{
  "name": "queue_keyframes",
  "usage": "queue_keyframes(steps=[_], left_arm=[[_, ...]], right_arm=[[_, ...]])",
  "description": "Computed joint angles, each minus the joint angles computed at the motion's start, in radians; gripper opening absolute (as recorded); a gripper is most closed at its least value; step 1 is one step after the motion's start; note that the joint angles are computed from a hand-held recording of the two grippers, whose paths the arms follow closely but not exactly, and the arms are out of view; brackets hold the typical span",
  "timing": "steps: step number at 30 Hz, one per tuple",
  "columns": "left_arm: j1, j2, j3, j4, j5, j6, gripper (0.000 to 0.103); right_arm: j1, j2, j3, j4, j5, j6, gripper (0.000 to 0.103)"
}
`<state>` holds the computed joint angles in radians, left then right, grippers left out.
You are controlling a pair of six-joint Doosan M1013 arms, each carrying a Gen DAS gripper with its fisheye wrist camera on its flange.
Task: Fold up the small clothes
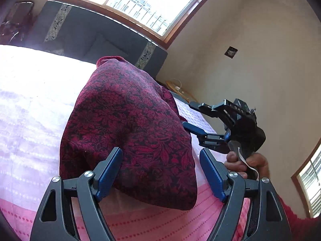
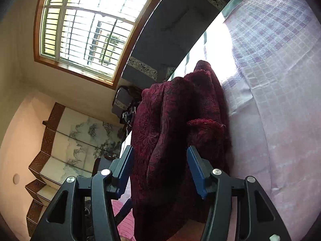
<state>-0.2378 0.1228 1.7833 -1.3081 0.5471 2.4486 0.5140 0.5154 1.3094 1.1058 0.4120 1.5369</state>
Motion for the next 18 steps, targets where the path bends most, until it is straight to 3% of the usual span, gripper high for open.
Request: queue_keyframes(steps=[3,4,5,6,8,12,15,16,18], left_arm=[[-0.023,-0.002,0.023,-0.019,-0.044,0.038,0.08],[-0.023,0.002,0.022,0.004,-0.036,0.008,0.08],[-0.016,0.007,0.023,-0.019,-0.018,0.011,0.08],[-0.009,0.007,0.03,-0.065,-0.01,0.038,0.08],[0.002,0.006,0.044,-0.135,-0.001,0.078,0.08],[0.009,0.004,0.056,-0.135,0.02,0.081,0.08],[0.008,0.006,0.052,-0.112,0.028,0.071,0.081],[0.009,0.007,0.053,-0.116,0.032,0.071,0.081],[0.015,0.009,0.057,-0.129,0.043,0.073,0.082]], right_arm=[[0.009,0.057,-0.104,-0.239,0.086,0.229,0.052],[0.012,0.072,-0.134,-0.305,0.113,0.282,0.042],[0.017,0.082,-0.157,-0.368,0.134,0.335,0.015],[0.022,0.084,-0.169,-0.417,0.147,0.372,0.013],[0.031,0.053,-0.13,-0.441,0.082,0.386,0.012],[0.05,-0.036,0.016,-0.328,-0.057,0.303,0.012],[0.065,-0.062,0.072,-0.504,-0.074,0.478,0.012],[0.066,-0.065,0.088,-0.495,-0.076,0.489,0.012],[0.062,-0.073,0.128,-0.357,-0.108,0.409,0.012]])
